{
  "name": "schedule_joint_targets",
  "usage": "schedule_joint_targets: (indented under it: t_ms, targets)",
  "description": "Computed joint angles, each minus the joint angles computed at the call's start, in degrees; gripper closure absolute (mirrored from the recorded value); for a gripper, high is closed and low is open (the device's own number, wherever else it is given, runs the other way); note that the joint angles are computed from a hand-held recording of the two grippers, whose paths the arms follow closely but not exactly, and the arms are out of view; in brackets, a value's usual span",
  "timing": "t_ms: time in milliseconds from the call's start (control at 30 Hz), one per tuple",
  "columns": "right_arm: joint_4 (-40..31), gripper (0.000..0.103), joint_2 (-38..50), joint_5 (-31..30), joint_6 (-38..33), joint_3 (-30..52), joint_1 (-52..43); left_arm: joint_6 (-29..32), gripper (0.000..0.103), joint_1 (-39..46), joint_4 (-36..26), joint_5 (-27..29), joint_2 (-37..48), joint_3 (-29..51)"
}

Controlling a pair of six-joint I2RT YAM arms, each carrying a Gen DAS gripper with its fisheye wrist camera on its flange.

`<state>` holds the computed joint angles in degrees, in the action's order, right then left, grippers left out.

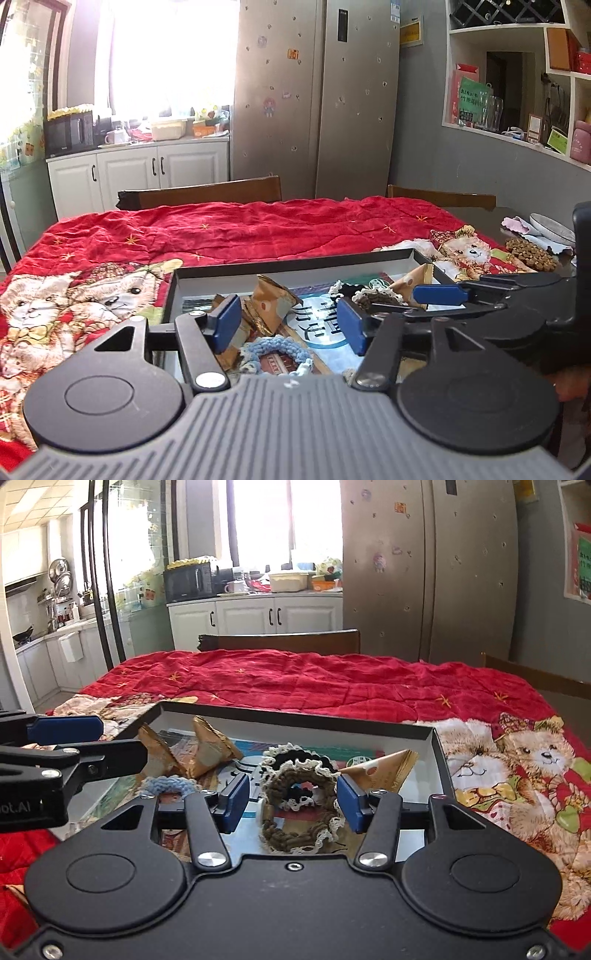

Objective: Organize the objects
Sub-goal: 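Lower both bracelets into the box and open both tools, then withdraw both tools from the box toward the remaining items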

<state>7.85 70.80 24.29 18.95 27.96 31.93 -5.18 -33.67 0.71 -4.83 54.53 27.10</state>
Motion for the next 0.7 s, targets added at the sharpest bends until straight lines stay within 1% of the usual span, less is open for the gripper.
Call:
schedule_joint_targets:
  t_ms: [200, 367, 600, 700]
  targets:
    - [-5.8, 0.052, -7.2, 1.4, 0.2, -0.4, 2.9, 1.0, 0.024, 1.9, -5.3, 0.9, -7.4, -1.2]
    - [-12.0, 0.052, -13.6, 4.3, 0.6, -0.7, 7.5, 3.1, 0.022, 3.7, -10.7, 1.6, -14.6, -2.6]
    - [-22.6, 0.052, -22.2, 10.7, 3.2, -0.5, 18.3, 8.5, 0.020, 7.9, -21.9, 4.7, -28.3, -4.7]
    - [-27.6, 0.052, -24.9, 12.7, 6.6, -0.2, 24.1, 11.2, 0.018, 9.7, -27.6, 6.9, -34.4, -5.1]
